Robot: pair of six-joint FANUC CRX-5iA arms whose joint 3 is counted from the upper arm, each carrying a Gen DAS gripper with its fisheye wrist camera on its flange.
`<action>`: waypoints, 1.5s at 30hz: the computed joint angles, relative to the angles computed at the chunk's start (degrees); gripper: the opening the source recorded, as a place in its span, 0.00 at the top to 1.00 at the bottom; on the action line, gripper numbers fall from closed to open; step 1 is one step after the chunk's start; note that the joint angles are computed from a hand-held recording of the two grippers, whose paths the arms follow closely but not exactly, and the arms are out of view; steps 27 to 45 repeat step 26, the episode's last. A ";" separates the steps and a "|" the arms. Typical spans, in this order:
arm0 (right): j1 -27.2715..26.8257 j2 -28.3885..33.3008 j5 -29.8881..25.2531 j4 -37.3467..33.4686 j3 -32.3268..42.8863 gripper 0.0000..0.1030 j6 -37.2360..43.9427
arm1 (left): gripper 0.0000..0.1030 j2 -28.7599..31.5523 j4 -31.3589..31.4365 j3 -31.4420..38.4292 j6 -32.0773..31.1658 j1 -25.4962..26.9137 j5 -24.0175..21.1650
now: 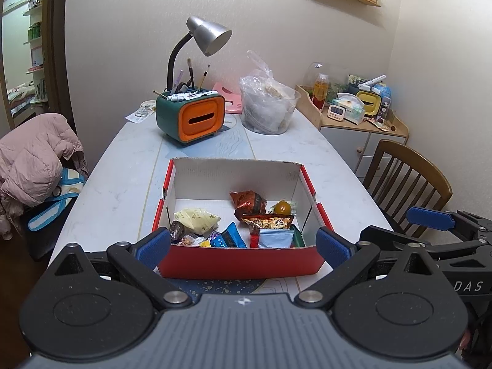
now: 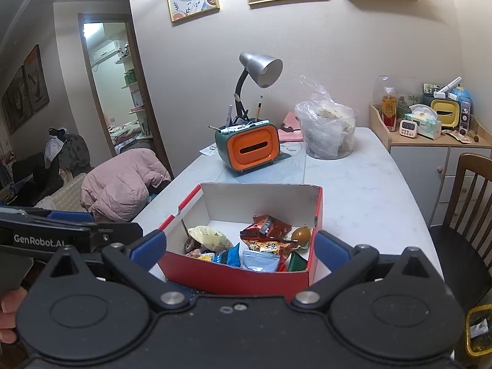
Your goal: Organize snacks
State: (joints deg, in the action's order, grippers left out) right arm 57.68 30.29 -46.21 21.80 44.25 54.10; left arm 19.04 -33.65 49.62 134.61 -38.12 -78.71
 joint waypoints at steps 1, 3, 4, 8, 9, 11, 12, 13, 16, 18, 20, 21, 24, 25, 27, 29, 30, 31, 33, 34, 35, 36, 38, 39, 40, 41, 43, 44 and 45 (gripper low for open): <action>0.00 0.00 0.00 0.00 0.00 0.00 0.00 | 0.02 -0.02 0.00 -0.03 0.01 -0.01 0.02; 0.01 -0.01 -0.01 0.06 -0.04 0.00 -0.10 | 0.01 0.08 -0.06 0.12 0.04 -0.07 -0.08; 0.01 -0.01 -0.01 0.06 -0.04 0.00 -0.10 | 0.01 0.12 -0.03 0.16 0.05 -0.07 -0.12; 0.04 -0.21 -0.01 0.13 -0.35 0.00 -0.21 | 0.01 0.46 -0.33 0.72 0.28 -0.40 -0.82; 0.04 -0.28 -0.10 0.07 -0.43 0.00 -0.21 | 0.01 0.55 -0.41 0.84 0.41 -0.50 -1.03; 0.01 -0.40 -0.29 -0.19 -0.58 0.00 -0.12 | 0.01 0.82 -0.53 1.14 0.58 -0.70 -1.55; 0.02 -0.60 -0.27 -0.24 -0.95 0.00 -0.15 | 0.01 0.92 -0.43 1.21 0.67 -0.76 -1.73; 0.00 -0.84 -0.26 -0.39 -1.35 0.00 -0.18 | 0.01 1.01 -0.13 1.27 0.69 -0.62 -1.79; -0.06 -1.59 -0.09 -0.72 -2.56 0.00 -0.44 | 0.01 1.32 -0.28 1.40 1.10 -0.85 -2.02; -0.12 -2.19 0.41 -0.56 -3.67 0.00 -0.79 | 0.01 1.45 0.00 1.42 1.30 -0.78 -2.18; -0.13 -2.44 0.62 -0.30 -4.19 0.00 -1.09 | 0.01 1.61 0.61 1.39 1.58 -0.53 -2.37; -0.17 -2.70 0.85 -0.10 -4.69 0.00 -1.35 | 0.01 1.62 0.84 1.25 1.84 -0.49 -2.34; -0.37 -3.34 1.30 0.72 -6.17 0.00 -2.34 | 0.01 1.70 1.09 1.02 2.62 -0.39 -2.48; -0.41 -3.32 1.11 0.94 -6.33 0.00 -2.72 | 0.01 1.76 0.99 1.05 2.82 -0.44 -2.65; -0.58 -3.57 1.09 1.04 -6.91 0.00 -3.06 | 0.01 1.76 1.03 0.99 2.92 -0.41 -2.71; -0.58 -3.57 1.09 1.04 -6.91 0.00 -3.06 | 0.01 1.76 1.03 0.99 2.92 -0.41 -2.71; -0.58 -3.57 1.09 1.04 -6.91 0.00 -3.06 | 0.01 1.76 1.03 0.99 2.92 -0.41 -2.71; -0.58 -3.57 1.09 1.04 -6.91 0.00 -3.06 | 0.01 1.76 1.03 0.99 2.92 -0.41 -2.71; -0.58 -3.57 1.09 1.04 -6.91 0.00 -3.06 | 0.01 1.76 1.03 0.99 2.92 -0.41 -2.71; -0.58 -3.57 1.09 1.04 -6.91 0.00 -3.06 | 0.01 1.76 1.03 0.99 2.92 -0.41 -2.71; -0.58 -3.57 1.09 1.04 -6.91 0.00 -3.06 | 0.01 1.76 1.03 0.99 2.92 -0.41 -2.71; -0.58 -3.57 1.09 1.04 -6.91 0.00 -3.06 | 0.01 1.76 1.03 0.99 2.92 -0.41 -2.71; -0.58 -3.57 1.09 1.04 -6.91 0.00 -3.06 | 0.01 1.76 1.03 0.99 2.92 -0.41 -2.71; -0.58 -3.57 1.09 1.04 -6.91 0.00 -3.06 | 0.01 1.76 1.03 0.99 2.92 -0.41 -2.71; -0.58 -3.57 1.09 1.04 -6.91 0.00 -3.06 | 0.01 1.76 1.03 0.99 2.92 -0.41 -2.71; -0.58 -3.57 1.09 1.04 -6.91 0.00 -3.06 | 0.01 1.76 1.03 0.99 2.92 -0.41 -2.71; -0.58 -3.57 1.09 1.04 -6.91 0.00 -3.06 | 0.01 1.76 1.03 0.99 2.92 -0.41 -2.71; -0.58 -3.57 1.09 1.04 -6.91 0.00 -3.06 | 0.01 1.76 1.03 0.99 2.92 -0.41 -2.71; -0.58 -3.57 1.09 1.04 -6.91 0.00 -3.06 | 0.01 1.76 1.03 0.99 2.92 -0.41 -2.71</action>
